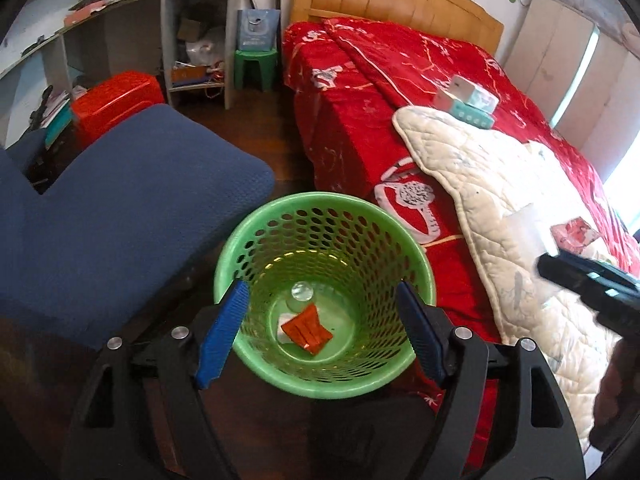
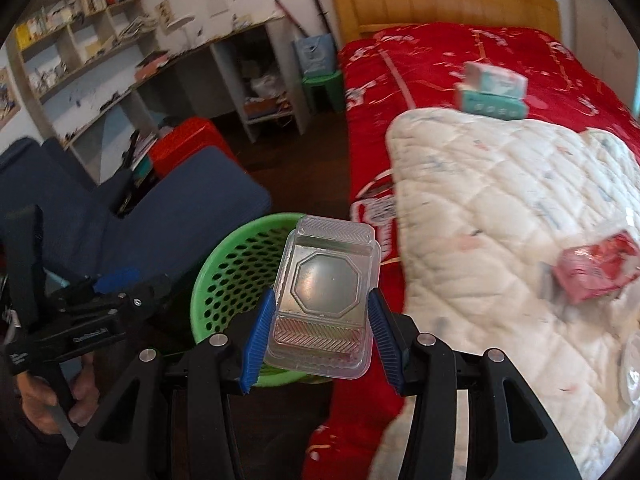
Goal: Collect trash
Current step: 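Carry container and orange wrapper to the wastebasket and release both, then move both tools back over the bed toward the lid and pink wrapper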
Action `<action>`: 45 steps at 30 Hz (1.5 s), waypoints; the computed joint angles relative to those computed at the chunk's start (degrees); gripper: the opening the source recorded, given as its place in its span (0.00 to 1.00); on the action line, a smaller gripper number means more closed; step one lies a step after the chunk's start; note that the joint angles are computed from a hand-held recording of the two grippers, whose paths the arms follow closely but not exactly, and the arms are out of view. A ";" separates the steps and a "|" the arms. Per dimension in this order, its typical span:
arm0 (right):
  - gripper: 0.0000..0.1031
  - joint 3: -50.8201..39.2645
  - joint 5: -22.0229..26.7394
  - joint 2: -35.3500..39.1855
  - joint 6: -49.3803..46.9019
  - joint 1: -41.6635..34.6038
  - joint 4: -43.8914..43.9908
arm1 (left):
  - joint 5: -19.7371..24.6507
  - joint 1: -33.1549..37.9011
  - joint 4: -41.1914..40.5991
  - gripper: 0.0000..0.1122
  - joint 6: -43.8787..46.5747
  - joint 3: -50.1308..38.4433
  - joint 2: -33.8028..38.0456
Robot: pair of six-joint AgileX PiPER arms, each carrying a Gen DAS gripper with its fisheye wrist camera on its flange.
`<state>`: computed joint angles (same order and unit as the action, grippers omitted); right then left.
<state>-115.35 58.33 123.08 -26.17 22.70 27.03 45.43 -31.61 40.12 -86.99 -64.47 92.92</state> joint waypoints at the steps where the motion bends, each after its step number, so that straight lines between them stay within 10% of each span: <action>1: 0.45 -0.70 0.43 0.77 0.20 0.70 -0.11 | 0.04 -0.06 0.20 0.67 -0.40 0.49 -0.50; 22: 0.68 7.58 -4.39 -2.74 -2.19 1.02 0.69 | 0.92 -1.47 1.01 0.67 -1.65 -0.08 -1.11; 45: 0.78 14.95 -7.61 -10.98 -7.81 -26.63 -0.35 | 4.98 -7.06 -13.11 0.67 25.99 -43.24 26.98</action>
<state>-100.40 50.73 112.11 -33.98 -3.93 26.69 50.41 -38.67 27.01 -61.01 -107.70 119.90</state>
